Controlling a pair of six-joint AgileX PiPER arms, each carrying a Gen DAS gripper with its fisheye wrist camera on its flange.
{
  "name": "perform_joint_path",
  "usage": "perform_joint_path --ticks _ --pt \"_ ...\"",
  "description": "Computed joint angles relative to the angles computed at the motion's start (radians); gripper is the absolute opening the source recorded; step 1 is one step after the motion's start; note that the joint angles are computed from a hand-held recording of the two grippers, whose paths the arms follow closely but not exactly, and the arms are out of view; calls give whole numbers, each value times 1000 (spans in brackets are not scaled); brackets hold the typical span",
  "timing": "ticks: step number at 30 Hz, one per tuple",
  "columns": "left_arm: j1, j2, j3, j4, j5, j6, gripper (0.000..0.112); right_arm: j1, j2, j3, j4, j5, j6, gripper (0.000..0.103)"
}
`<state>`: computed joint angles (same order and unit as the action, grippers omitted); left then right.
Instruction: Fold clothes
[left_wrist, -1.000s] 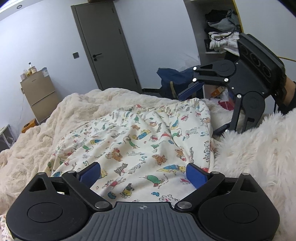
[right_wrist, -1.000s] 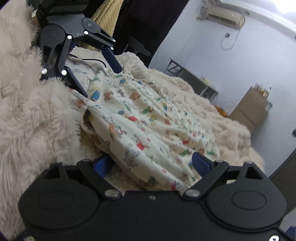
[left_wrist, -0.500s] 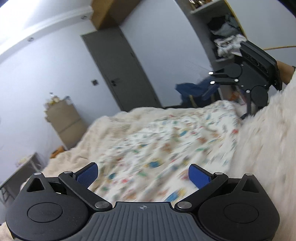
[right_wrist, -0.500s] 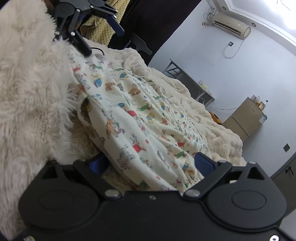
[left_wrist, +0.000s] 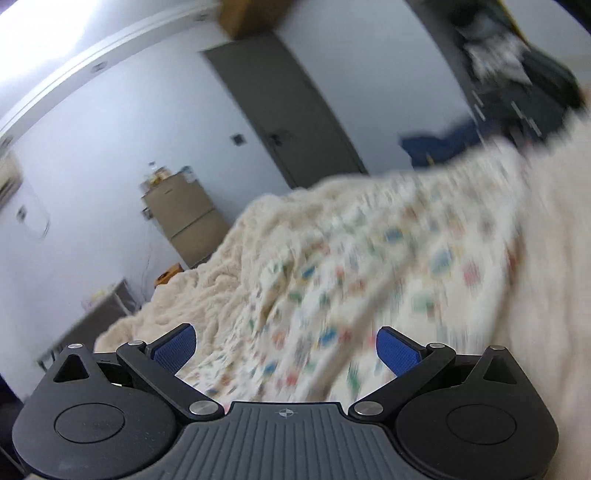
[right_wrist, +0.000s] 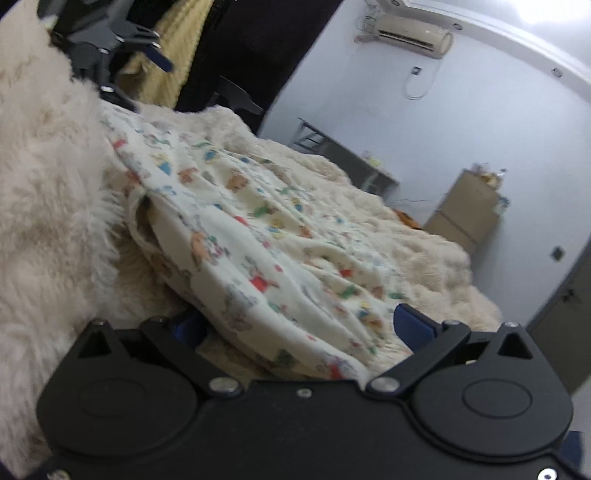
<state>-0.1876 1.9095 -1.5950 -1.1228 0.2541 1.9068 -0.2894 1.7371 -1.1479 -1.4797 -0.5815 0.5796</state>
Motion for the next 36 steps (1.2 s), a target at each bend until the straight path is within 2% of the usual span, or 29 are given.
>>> perform_joint_path --ticks 2,4,7,9,11,14,18,21,25,27,28,29,31,32,33,36 --pt "44 -37 51 21 17 86 103 -13 -12 29 77 -20 -113 102" --pt "113 -79 94 117 55 99 103 -24 -16 38 77 -39 -171 102" --pt "243 -115 103 352 181 -100 103 -24 -21 34 50 -26 -165 102" --pt "284 -115 89 444 235 -184 103 -22 -28 33 27 -16 -152 102" --pt "334 -93 40 577 342 -325 101 -24 -35 35 10 -6 -151 102" --pt "352 -59 1 669 406 -418 98 -34 -51 48 1 6 -172 103" --pt "318 2 -41 757 457 -482 97 -68 -64 60 27 27 -208 103" --pt "282 44 -41 780 428 -483 94 -88 -60 59 62 45 -237 102" --pt "243 72 0 776 328 -459 89 -106 -22 45 94 49 -273 95" --pt "229 76 29 746 256 -418 74 -98 -2 53 160 51 -348 89" --pt "227 64 67 680 189 -352 62 -98 5 53 159 45 -353 86" --pt "226 63 83 604 137 -284 54 -99 11 50 142 39 -343 78" --pt "233 67 73 531 125 -244 50 -99 22 34 26 27 -256 65" --pt "238 67 68 502 126 -234 47 -99 20 32 6 25 -239 64" --pt "242 69 66 479 127 -230 46 -98 19 38 15 24 -253 64" --pt "229 83 62 436 123 -211 46 -81 34 74 195 -12 -447 64"
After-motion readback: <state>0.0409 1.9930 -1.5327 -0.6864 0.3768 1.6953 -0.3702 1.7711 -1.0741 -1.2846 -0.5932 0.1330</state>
